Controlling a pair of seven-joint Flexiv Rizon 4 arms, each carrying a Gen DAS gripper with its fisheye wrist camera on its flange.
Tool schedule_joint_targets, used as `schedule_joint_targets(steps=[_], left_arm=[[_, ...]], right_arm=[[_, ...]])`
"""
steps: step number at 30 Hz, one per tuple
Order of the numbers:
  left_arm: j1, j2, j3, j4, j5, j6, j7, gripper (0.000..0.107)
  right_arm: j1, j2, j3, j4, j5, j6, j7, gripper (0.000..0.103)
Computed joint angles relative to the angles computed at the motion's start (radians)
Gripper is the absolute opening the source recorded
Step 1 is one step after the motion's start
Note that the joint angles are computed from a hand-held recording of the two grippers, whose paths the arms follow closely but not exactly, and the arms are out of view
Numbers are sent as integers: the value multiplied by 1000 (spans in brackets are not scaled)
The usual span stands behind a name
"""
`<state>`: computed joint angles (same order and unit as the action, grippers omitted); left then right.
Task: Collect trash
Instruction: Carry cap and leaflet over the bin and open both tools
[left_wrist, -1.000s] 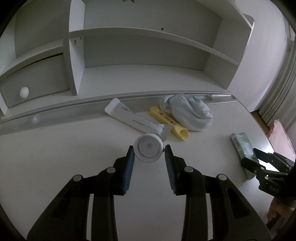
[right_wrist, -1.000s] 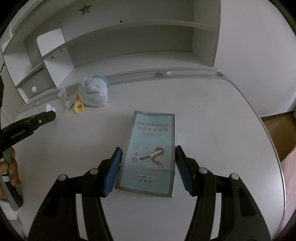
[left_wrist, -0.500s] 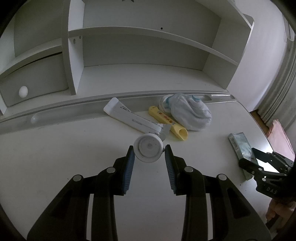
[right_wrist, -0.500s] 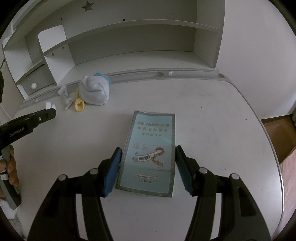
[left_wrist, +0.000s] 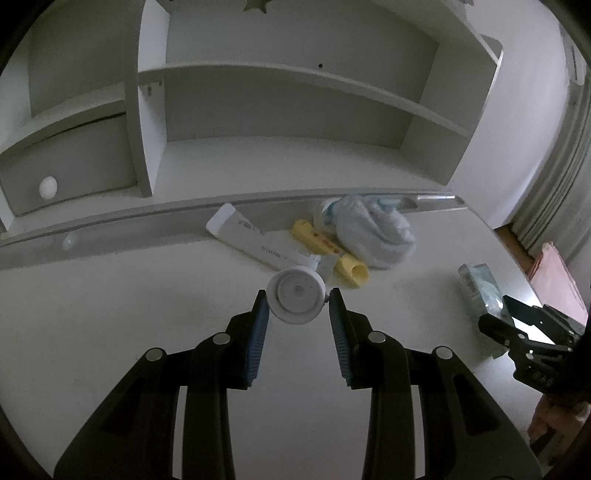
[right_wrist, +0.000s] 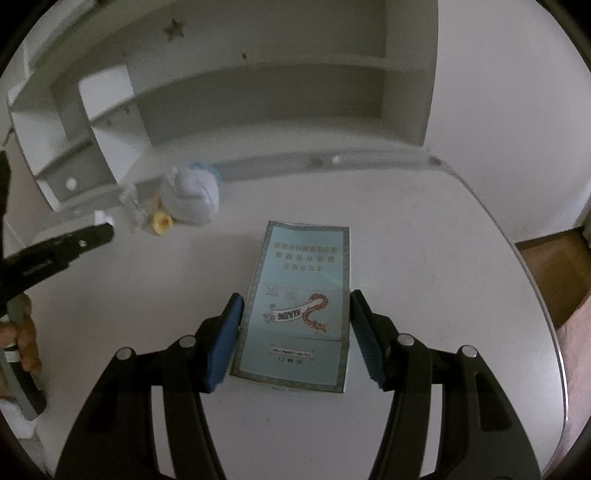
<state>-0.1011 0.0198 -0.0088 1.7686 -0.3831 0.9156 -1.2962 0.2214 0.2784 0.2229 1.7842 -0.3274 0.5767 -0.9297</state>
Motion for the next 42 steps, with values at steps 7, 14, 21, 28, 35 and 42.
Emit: schedule_joint_targets(steps=[7, 14, 21, 28, 35, 42], left_arm=[[-50, 61, -27, 15, -1, 8, 6, 32], [-220, 94, -131, -15, -16, 9, 59, 32], [-453, 22, -260, -40, -87, -40, 144, 32], [-568, -220, -290, -144, 120, -211, -39, 32], [-610, -448, -262, -263, 235, -414, -194, 32], [-587, -439, -260, -232, 183, -403, -170, 32]], right_arm=[[-4, 126, -25, 54, 116, 50, -37, 58], [-123, 426, -119, 94, 209, -69, -63, 58], [-284, 674, -302, 115, 268, -451, -133, 58], [-383, 725, -500, 281, 330, -667, -245, 58], [-497, 648, -574, 421, 392, -707, -307, 58], [-569, 591, -560, 400, 470, -680, -348, 58]])
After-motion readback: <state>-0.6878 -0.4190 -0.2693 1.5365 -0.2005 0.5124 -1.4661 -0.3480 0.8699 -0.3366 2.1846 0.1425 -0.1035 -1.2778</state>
